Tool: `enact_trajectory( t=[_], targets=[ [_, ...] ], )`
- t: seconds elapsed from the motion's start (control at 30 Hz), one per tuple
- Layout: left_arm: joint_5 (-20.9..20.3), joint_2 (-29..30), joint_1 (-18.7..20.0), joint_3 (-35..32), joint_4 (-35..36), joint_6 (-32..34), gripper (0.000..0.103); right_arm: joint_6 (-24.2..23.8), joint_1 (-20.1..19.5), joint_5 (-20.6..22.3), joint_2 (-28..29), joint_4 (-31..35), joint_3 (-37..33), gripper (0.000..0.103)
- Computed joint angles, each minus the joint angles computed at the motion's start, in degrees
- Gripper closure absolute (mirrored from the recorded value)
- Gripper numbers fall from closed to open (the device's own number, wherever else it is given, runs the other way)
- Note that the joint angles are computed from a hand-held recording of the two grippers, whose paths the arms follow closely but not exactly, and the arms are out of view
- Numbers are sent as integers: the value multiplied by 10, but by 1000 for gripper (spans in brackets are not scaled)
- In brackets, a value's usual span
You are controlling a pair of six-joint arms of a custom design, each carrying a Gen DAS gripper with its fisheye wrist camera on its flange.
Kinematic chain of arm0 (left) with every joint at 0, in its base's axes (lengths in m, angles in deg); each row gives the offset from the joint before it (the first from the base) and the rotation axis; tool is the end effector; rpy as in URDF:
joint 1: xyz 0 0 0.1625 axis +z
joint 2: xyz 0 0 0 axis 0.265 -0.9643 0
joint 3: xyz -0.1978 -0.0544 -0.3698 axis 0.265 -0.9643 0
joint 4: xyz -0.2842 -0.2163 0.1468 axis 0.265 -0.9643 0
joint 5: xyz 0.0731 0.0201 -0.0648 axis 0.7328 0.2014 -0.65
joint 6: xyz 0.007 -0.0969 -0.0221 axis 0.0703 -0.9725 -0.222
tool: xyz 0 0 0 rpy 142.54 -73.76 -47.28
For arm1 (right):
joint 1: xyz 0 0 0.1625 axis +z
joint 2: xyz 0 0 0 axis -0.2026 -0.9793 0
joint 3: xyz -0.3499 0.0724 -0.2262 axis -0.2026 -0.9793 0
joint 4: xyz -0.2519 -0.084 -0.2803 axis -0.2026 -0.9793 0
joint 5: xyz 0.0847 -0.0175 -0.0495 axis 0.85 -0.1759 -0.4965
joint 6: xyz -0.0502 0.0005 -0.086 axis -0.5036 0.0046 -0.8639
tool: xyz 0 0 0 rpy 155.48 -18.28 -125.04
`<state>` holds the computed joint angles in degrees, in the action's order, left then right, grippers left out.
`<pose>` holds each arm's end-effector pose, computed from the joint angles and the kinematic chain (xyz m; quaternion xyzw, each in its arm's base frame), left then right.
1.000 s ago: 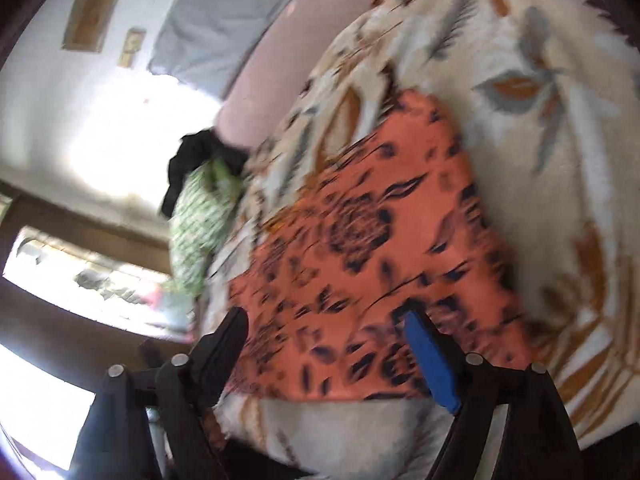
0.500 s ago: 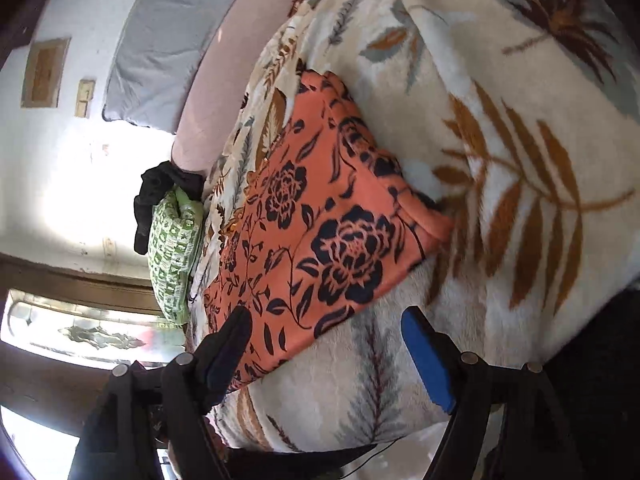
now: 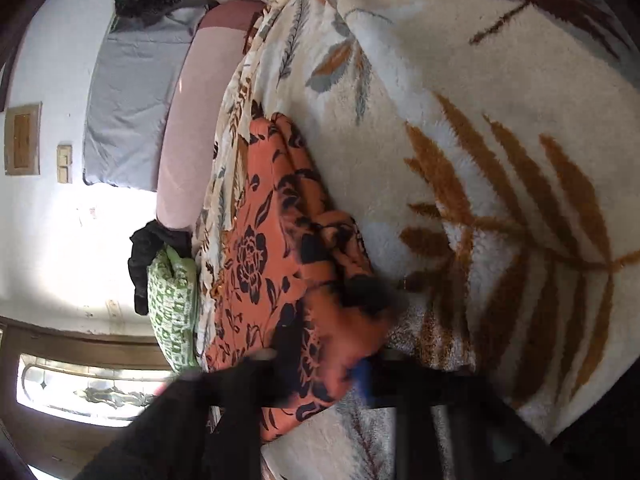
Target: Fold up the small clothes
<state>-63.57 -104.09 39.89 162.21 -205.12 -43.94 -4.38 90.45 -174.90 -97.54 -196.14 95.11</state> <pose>-0.2427 -0.7039 0.1890 0.1575 0.9139 -0.2029 0.3143 0.0209 -0.5744 0.2843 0.2813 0.8679 -0.4072 0.0432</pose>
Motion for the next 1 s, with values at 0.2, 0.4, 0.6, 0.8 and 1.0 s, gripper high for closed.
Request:
enact_trajectory(
  t=[0.2,0.4,0.6,0.8,1.0],
  targets=[
    [9,12,1,-8,-11,12,24,-86,33,-121,7,74,-24,92],
    [13,22,3,-8,-48,49,19,-81,43,-124,-33,46,-10,22],
    [16,24,7,10,-97,72,13,-164,51,-88,-11,93,-105,21],
    [12,22,9,19,-117,81,9,-217,40,-116,119,321,-358,24],
    [10,25,11,21,-134,96,4,-263,75,-210,161,354,-420,92]
  ],
)
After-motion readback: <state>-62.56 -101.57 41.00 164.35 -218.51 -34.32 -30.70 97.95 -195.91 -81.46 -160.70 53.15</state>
